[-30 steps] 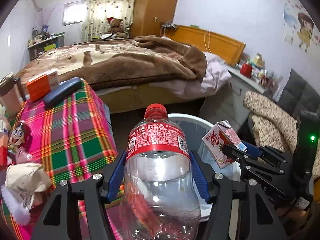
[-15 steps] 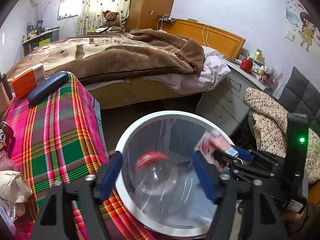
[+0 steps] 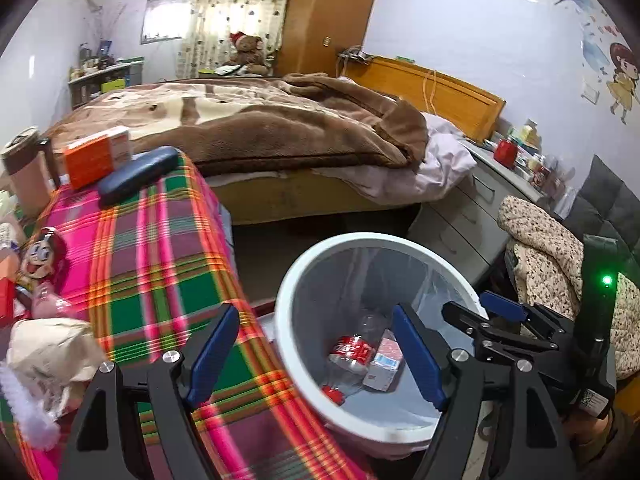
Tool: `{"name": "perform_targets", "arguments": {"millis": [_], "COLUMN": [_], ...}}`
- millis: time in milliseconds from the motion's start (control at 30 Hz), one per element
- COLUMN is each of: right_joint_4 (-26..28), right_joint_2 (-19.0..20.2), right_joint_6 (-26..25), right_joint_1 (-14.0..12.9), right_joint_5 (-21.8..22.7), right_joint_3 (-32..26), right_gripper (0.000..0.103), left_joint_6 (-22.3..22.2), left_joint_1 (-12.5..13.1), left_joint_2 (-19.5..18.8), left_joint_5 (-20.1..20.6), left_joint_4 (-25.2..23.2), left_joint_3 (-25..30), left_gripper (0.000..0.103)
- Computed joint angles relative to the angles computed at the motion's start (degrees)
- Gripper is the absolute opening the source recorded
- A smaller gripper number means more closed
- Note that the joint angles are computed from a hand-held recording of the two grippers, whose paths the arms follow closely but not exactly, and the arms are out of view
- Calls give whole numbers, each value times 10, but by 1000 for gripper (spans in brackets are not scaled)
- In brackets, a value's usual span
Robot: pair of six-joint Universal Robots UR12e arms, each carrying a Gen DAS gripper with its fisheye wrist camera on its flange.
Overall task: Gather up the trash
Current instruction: 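Grasp the purple milk carton with the left tool while the right tool grasps the red Cilostazol box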
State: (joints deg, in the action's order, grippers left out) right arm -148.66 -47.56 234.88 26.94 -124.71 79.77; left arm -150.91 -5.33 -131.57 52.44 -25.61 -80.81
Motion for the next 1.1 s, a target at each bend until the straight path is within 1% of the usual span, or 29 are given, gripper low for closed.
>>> {"name": "perform_targets", "arguments": {"millis": [267, 333, 433, 567, 633, 767, 867, 1000, 1100], "right_joint_4": [-19, -32, -44, -57, -68, -87, -86, -90, -87], "right_joint_2": [16, 21, 30, 43, 51, 70, 86, 108, 126], "right_joint_6": [-26, -35, -49, -76, -93, -128, -161, -204, -230], "right_joint_1": [10, 12, 15, 19, 21, 23, 26, 27, 26], "right_joint_5": [-18, -18, -19, -15, -11, 3, 7, 29, 47], "right_joint_3": [-30, -37, -51, -74, -87, -119, -147, -187, -221], "right_gripper": [66, 66, 66, 66, 66, 66, 66, 66, 66], "left_joint_6": [-21, -27, -37, -52, -65, -93, -113, -133, -153], "left_joint_1": [23, 30, 39, 54, 62, 80, 94, 111, 123], "left_joint_2": [12, 14, 16, 18, 17, 12, 8, 1, -6], "left_joint_5": [12, 15, 13, 23, 22, 32, 44, 61, 75], "left_joint_4": [59, 73, 77, 114, 118, 135, 146, 158, 157], "left_joint_3": [-23, -28, -30, -36, -34, -30, -24, -17, -7], "left_gripper": [78, 78, 78, 78, 78, 78, 78, 78, 79]}}
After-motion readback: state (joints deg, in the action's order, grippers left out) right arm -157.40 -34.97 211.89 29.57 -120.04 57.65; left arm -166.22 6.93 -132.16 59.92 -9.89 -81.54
